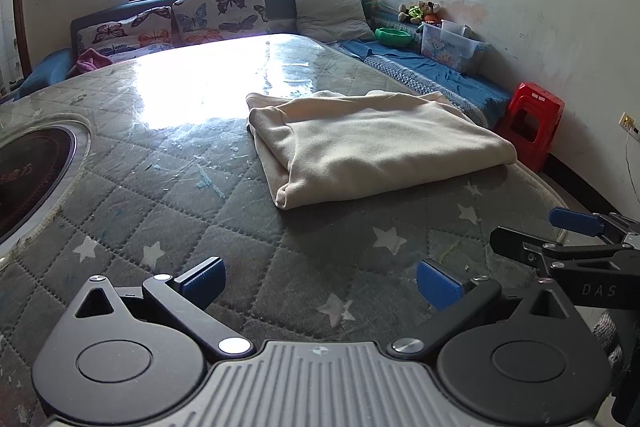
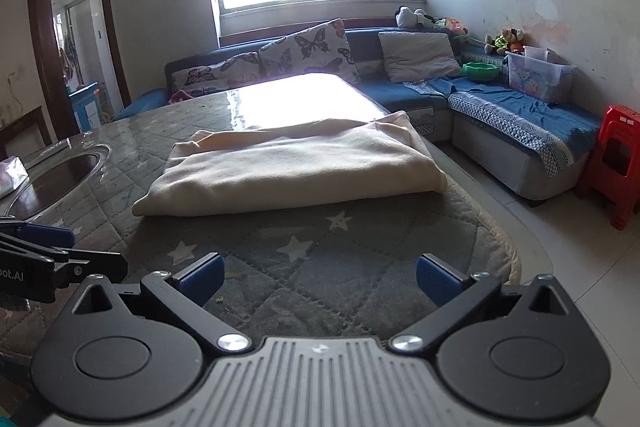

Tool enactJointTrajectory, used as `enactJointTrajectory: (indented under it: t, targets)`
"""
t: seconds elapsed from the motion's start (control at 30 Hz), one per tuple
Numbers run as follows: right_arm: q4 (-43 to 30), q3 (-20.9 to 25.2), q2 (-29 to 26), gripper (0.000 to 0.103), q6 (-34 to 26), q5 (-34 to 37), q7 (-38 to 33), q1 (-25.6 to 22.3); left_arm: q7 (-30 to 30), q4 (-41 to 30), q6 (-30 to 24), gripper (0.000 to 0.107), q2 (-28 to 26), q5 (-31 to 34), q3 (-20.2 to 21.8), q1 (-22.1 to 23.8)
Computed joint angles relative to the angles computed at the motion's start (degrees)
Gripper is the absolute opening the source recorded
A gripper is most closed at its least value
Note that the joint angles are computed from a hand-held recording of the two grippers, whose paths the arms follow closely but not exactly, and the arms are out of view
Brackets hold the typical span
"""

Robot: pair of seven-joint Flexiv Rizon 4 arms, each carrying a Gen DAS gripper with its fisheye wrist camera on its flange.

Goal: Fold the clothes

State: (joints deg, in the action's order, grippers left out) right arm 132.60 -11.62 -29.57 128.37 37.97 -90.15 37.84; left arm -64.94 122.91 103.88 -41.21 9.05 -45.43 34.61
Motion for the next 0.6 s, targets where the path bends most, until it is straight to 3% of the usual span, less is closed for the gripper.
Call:
enactJointTrajectory:
  t: [0.6]
  targets:
    - [-0.60, -0.87, 0.25, 0.103, 0.22, 2.73, -2.82, 2.15, -1.16, 1.44, 0.83, 0.103, 2.08, 0.48, 1.95, -1.52]
